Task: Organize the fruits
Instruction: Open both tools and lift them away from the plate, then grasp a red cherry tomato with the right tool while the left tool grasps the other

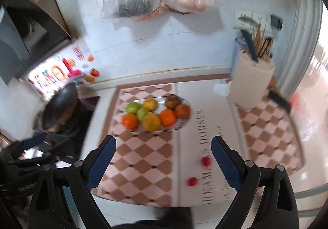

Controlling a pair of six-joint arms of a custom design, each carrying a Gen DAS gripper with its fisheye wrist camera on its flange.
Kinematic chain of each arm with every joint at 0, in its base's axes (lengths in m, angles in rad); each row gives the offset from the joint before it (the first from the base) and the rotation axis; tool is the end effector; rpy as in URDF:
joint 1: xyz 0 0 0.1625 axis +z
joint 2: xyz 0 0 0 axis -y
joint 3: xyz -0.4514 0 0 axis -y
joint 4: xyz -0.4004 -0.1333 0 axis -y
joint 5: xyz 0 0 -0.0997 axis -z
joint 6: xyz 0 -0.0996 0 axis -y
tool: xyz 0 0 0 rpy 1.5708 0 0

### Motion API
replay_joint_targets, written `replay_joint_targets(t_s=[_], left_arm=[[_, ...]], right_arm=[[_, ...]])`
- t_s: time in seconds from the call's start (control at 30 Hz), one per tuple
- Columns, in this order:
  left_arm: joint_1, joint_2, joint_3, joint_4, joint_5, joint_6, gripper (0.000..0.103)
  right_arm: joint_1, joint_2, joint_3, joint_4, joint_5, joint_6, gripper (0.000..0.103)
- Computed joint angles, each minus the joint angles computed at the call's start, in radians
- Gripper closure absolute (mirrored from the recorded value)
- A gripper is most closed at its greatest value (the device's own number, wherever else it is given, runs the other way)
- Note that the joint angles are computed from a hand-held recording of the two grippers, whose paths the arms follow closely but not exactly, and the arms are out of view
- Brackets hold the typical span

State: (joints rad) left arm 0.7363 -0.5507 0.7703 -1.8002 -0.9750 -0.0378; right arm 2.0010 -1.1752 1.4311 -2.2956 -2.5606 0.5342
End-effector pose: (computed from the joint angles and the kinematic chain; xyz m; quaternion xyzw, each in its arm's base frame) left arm -0.5220 -0.7284 0.2300 0.3695 0.8817 -0.1282 0.2641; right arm 0.3270 -0.5926 0.4740 -0.1547 -0.8490 0.3953 0.3145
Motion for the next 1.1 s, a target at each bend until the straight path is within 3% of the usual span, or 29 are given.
replay_joint_targets(t_s=[0.13, 0.2, 0.3, 0.5, 0.6, 0.8, 0.9, 1.0, 1.1], left_arm=[[0.001, 0.012, 0.011, -0.019, 0.035, 0.003, 0.001], [0.005, 0.030, 0.006, -0.014, 0.056, -0.020, 0.000], [0.010, 0.071, -0.019, 0.023, 0.070, -0.060, 0.000], [0.009, 0.178, -0.031, 0.093, 0.135, -0.105, 0.000], [0.018, 0.244, -0.076, 0.181, 0.134, -0.156, 0.000], [0.031, 0.344, -0.148, 0.327, 0.106, -0.264, 0.001], [0.031, 0.362, -0.157, 0.370, 0.085, -0.293, 0.001], [0.030, 0.362, -0.148, 0.395, 0.037, -0.313, 0.001], [0.023, 0.355, -0.122, 0.390, -0.017, -0.298, 0.001]], right_arm=[[-0.041, -0.053, 0.087, -0.101, 0.069, 0.002, 0.007], [-0.076, -0.085, 0.125, -0.128, 0.125, 0.003, 0.010], [-0.145, -0.137, 0.178, -0.116, 0.195, 0.007, 0.015], [-0.314, -0.187, 0.246, -0.039, 0.288, -0.015, 0.015], [-0.399, -0.175, 0.255, 0.059, 0.276, -0.029, 0.015], [-0.544, -0.162, 0.292, 0.142, 0.292, -0.097, 0.015], [-0.570, -0.156, 0.301, 0.132, 0.277, -0.153, 0.013], [-0.576, -0.137, 0.281, 0.172, 0.272, -0.201, 0.000], [-0.569, -0.121, 0.273, 0.191, 0.244, -0.231, 0.000]])
